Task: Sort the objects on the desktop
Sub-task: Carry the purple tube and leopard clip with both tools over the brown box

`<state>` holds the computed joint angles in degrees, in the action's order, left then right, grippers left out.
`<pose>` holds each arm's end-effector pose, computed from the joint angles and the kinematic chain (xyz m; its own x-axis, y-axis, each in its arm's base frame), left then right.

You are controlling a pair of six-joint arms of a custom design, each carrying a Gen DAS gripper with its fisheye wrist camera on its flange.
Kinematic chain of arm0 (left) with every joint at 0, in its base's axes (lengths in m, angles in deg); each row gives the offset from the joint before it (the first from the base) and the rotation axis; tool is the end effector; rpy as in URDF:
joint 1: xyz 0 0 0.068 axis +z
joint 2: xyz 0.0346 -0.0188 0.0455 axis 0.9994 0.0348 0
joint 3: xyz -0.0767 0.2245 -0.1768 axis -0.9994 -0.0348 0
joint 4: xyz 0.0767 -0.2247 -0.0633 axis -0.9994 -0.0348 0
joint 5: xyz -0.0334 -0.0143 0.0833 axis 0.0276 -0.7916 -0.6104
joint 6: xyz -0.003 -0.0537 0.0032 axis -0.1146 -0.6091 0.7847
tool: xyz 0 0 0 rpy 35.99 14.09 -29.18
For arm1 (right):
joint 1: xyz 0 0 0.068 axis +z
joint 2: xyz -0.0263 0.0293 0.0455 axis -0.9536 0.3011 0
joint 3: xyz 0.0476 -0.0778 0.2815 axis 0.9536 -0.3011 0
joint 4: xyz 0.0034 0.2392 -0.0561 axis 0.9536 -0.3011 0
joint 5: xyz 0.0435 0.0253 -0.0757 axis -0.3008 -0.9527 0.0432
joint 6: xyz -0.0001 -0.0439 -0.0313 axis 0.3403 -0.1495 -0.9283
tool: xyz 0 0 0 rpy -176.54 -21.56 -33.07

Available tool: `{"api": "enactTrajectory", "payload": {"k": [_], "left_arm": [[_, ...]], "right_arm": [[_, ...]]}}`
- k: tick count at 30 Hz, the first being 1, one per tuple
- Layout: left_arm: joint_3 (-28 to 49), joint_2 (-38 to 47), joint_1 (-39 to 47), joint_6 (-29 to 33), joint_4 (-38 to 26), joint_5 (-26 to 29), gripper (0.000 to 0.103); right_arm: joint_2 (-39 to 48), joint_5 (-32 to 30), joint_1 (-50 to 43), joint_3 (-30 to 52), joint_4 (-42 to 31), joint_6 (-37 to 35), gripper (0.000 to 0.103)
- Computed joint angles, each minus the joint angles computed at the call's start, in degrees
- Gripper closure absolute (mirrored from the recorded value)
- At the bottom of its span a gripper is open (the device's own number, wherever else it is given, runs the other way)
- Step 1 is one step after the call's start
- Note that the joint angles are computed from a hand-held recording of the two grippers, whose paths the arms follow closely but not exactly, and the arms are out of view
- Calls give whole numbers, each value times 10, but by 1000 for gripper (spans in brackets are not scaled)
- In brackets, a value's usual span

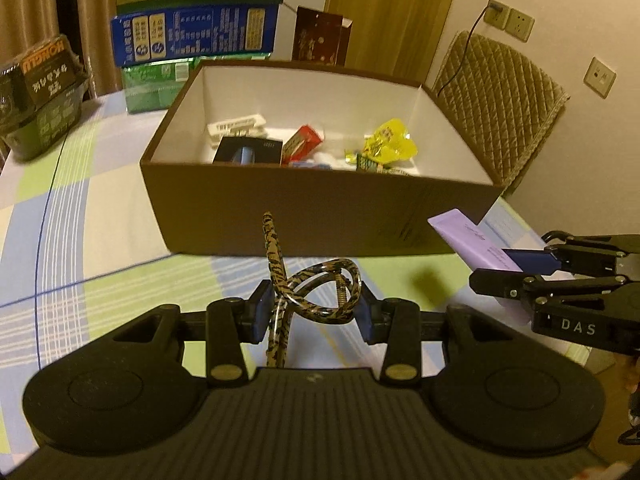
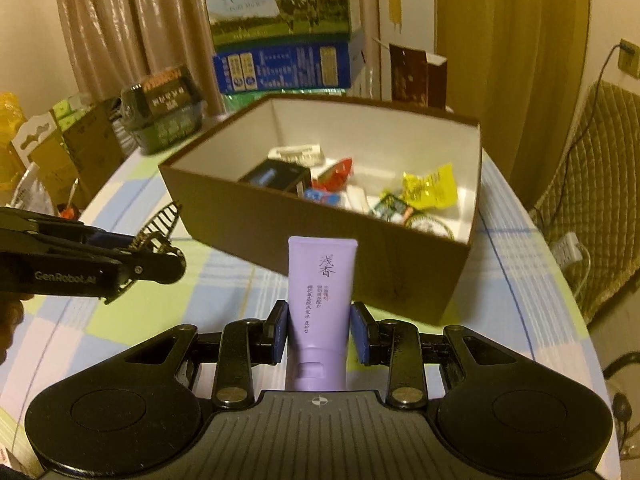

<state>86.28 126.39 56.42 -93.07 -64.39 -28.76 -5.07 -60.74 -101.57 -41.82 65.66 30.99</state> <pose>0.1866 -0.0998 0.1217 -0.7210 -0.2039 -0.6622 -0.1532 0.9790 -0.1346 0.1252 -0.0440 0.1155 -0.6577 -0.2475 -0.7115 -0.4442 0.8902 0.1010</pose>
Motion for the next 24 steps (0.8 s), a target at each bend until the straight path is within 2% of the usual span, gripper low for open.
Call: {"api": "enactTrajectory", "payload": {"k": [10,24], "left_arm": [[33,-15,22,35,-12,4,66],[119,17,97,115,-9,36,66]], "right_arm": [[20,1,31,53,13,58,73],[127,24,102,149,100,160,73]]}}
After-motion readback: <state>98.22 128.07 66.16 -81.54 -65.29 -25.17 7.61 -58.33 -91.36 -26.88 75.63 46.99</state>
